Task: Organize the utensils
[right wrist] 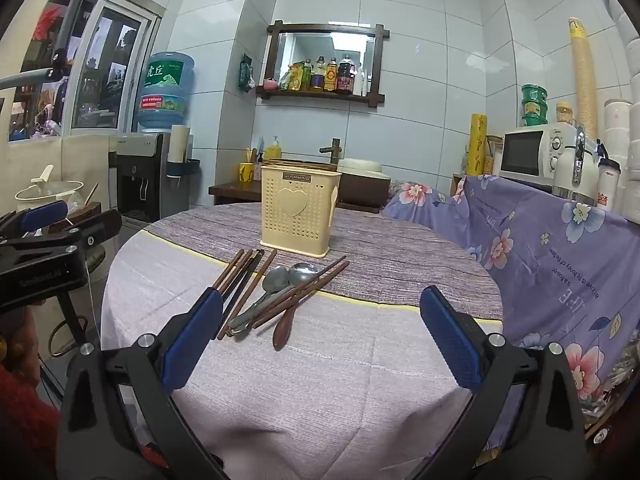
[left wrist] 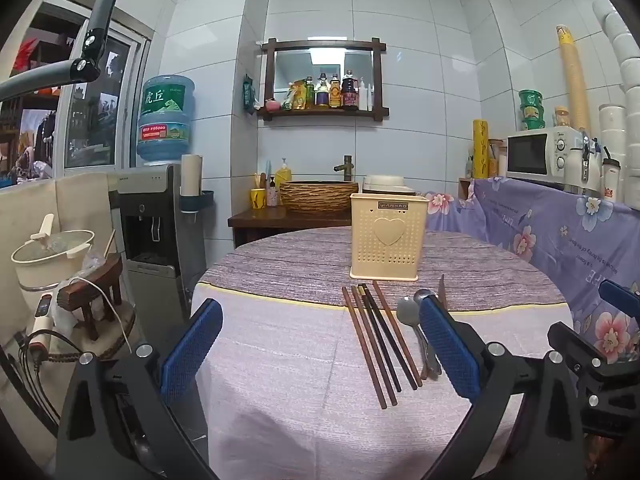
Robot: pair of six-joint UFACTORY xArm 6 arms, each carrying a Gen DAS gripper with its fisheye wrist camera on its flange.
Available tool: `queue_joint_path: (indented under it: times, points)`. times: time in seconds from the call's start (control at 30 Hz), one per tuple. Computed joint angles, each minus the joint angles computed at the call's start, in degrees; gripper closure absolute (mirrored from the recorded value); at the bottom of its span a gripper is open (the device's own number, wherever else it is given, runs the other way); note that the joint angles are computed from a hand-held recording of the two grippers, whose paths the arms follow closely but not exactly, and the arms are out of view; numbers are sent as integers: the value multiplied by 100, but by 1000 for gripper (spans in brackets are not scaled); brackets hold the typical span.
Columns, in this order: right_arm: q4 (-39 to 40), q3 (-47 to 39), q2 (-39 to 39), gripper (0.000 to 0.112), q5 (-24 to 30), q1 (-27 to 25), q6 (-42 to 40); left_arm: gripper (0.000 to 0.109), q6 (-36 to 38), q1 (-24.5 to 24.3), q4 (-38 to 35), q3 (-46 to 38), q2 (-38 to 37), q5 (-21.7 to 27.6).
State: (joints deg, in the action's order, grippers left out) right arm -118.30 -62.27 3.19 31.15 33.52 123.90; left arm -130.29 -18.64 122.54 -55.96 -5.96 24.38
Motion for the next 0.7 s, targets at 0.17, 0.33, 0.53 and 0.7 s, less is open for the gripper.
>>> queue_joint_path:
  times: [0.17,0.33,0.53,0.7]
  points:
    - [9,2,-11,15,-28,-2,-6,11,21,4,-3,-35,32,1]
    - [20,-1,3,15,-41,-11,-14,11,2,18,26,-146,134,16]
    - [-19,6,0,15,-71,-29,21,11,-160,57,191,-59,77,-21]
    - [34,-29,18,15,-69,-10,-49,11,-120,28,140,-25,29,-7]
